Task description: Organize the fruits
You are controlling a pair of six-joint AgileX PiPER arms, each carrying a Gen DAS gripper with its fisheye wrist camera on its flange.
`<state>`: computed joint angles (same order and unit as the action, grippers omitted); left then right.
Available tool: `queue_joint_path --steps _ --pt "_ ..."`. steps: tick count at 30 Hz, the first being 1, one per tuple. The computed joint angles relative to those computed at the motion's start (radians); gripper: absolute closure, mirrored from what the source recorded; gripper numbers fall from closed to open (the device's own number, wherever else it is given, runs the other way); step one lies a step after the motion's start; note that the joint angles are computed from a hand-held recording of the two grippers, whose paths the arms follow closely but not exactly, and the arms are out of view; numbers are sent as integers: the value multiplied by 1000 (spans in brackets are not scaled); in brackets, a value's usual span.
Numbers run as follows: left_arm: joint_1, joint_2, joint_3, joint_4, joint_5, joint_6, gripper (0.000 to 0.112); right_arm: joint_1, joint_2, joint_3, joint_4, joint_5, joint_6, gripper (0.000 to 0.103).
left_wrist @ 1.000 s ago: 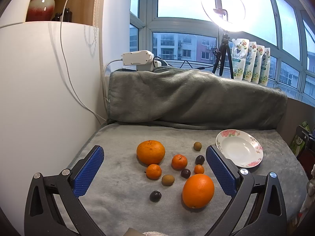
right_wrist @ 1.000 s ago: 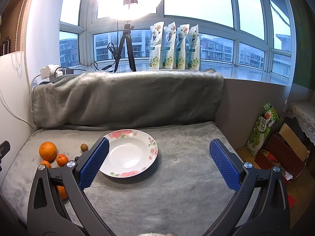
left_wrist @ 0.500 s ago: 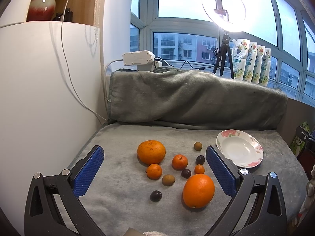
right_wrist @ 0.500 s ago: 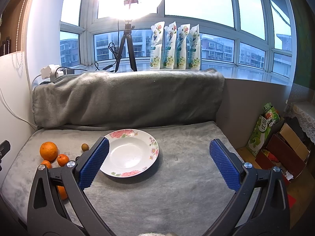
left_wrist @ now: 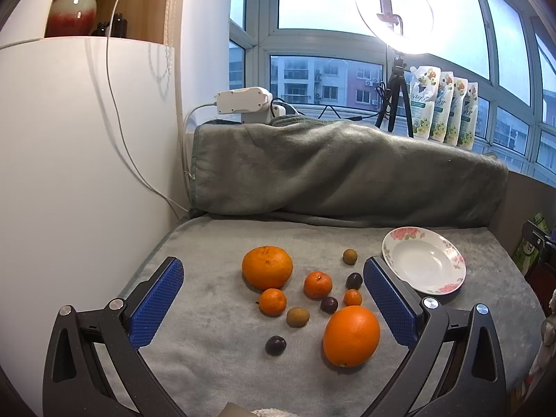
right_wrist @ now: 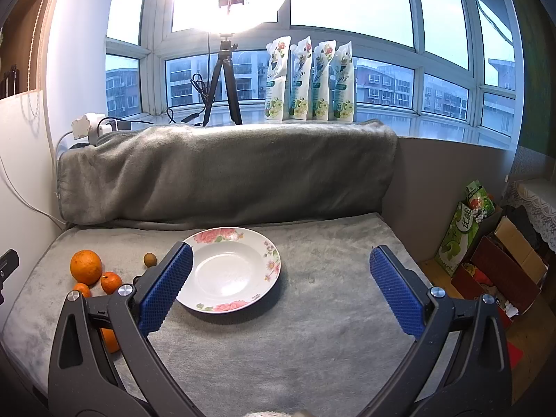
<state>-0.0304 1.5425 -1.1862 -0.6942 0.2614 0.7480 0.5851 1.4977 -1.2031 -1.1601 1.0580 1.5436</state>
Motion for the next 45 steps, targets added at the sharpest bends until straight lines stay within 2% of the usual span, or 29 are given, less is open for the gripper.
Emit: queue_joint_path --steps 17,25,28,29,31,33,35,36,38,42,45 --pt "2 15 -19 24 39 -24 9 -1 21 -16 16 -15 -7 0" --pt "50 70 -58 -14 137 33 9 -30 39 -9 47 -80 -23 0" --pt "60 84 -47 -26 136 62 11 -47 40 0 73 -123 -32 0" --pt "69 91 -45 -50 144 86 16 -55 42 1 85 -142 -41 0" --pt "91 113 -55 -74 185 106 23 -71 45 4 114 -182 -68 0" --pt "110 131 -66 -87 229 111 25 -90 44 13 148 -229 -92 0" --pt "122 144 -66 -99 256 121 36 -118 38 32 193 -307 -117 0" --pt "129 152 -66 -104 273 127 38 -137 31 48 220 -365 -132 0" --pt "133 161 -61 -115 291 139 39 -160 30 66 273 -447 -169 0" --pt "134 183 -75 -114 358 137 39 -147 71 33 353 -459 -287 0" --pt "136 207 -109 -109 427 105 39 -179 103 2 558 -521 -488 0"
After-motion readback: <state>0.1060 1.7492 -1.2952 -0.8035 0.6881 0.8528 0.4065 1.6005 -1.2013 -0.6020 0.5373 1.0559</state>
